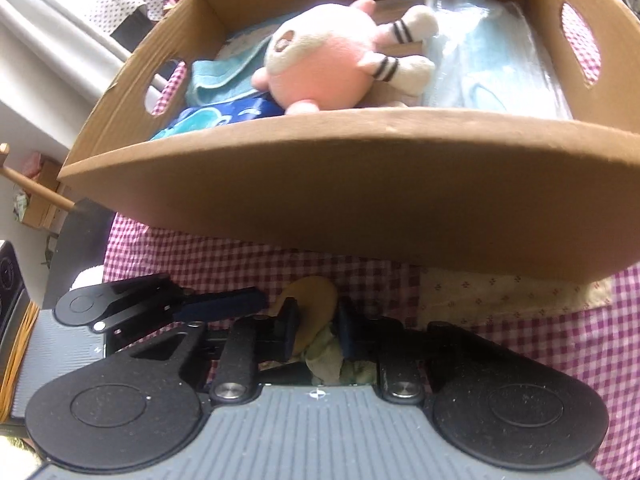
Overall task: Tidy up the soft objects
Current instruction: 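Withdraw the right gripper and close it on the round tan sponge, then lift the tan sponge with the right gripper and release it into the box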
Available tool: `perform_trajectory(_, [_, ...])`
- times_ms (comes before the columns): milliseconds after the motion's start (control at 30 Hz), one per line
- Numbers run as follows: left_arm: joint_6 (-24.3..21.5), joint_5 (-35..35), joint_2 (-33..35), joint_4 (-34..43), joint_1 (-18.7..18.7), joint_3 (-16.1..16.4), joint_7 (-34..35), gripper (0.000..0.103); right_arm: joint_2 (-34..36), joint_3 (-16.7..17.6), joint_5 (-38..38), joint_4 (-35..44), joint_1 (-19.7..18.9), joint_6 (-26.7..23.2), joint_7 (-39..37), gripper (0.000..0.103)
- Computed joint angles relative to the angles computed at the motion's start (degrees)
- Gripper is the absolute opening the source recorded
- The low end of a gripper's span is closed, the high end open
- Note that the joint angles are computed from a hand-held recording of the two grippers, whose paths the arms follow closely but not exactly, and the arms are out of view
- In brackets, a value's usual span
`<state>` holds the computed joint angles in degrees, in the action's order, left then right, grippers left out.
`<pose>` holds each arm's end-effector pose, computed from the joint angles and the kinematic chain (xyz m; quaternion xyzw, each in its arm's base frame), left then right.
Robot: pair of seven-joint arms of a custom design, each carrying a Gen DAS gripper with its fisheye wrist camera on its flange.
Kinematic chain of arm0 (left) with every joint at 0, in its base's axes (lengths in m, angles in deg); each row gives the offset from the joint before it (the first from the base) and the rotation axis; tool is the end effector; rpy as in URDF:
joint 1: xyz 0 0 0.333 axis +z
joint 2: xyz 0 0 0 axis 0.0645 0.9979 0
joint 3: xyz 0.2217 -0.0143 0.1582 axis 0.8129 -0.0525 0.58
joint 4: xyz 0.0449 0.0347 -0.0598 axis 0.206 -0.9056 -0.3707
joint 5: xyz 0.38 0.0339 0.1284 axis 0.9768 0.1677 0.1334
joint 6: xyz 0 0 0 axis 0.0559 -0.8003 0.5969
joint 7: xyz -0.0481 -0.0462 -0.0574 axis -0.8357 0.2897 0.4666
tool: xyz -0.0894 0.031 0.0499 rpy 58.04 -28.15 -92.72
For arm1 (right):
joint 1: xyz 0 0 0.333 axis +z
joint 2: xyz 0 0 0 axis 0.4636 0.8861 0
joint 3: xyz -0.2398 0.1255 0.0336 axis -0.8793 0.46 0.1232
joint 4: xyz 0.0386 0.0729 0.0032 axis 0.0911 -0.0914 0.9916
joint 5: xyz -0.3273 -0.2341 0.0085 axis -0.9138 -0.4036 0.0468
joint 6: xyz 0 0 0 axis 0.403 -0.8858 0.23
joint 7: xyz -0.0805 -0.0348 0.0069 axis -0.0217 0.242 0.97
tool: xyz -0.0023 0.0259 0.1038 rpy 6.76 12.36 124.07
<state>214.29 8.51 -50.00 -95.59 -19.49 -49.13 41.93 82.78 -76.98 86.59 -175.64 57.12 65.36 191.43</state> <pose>0.4433 -0.3724 0.3599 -0.4671 0.8014 -0.3736 0.0044 0.4503 0.3702 0.4024 -0.7177 0.6423 0.0305 0.2673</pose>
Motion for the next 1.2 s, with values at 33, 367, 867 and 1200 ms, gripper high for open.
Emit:
perform_trajectory(33, [0.0, -1.2, 0.2, 0.1, 0.1, -0.1, 0.9, 0.058, -0.2, 0.1, 0.6, -0.2, 0.1, 0.7, -0.7, 0.019])
perform_trajectory(367, [-1.1, -13.4, 0.4, 0.5, 0.9, 0.2, 9.7, 0.061, 0.9, 0.4, 4.1, 2.1, 0.7, 0.4, -6.7, 0.007])
perform_trajectory(867, [1.1, -25.6, -7.3, -5.5, -2.0, 2.8, 17.8, 0.065, -2.7, 1.2, -2.6, 0.8, 2.3, 2.7, -3.9, 0.006])
perform_trajectory(1200, [6.4, -40.2, -17.3, -10.3, -7.8, 5.1, 32.2, 0.079, -8.6, 1.4, -3.3, -3.2, 4.6, 8.9, -5.8, 0.006])
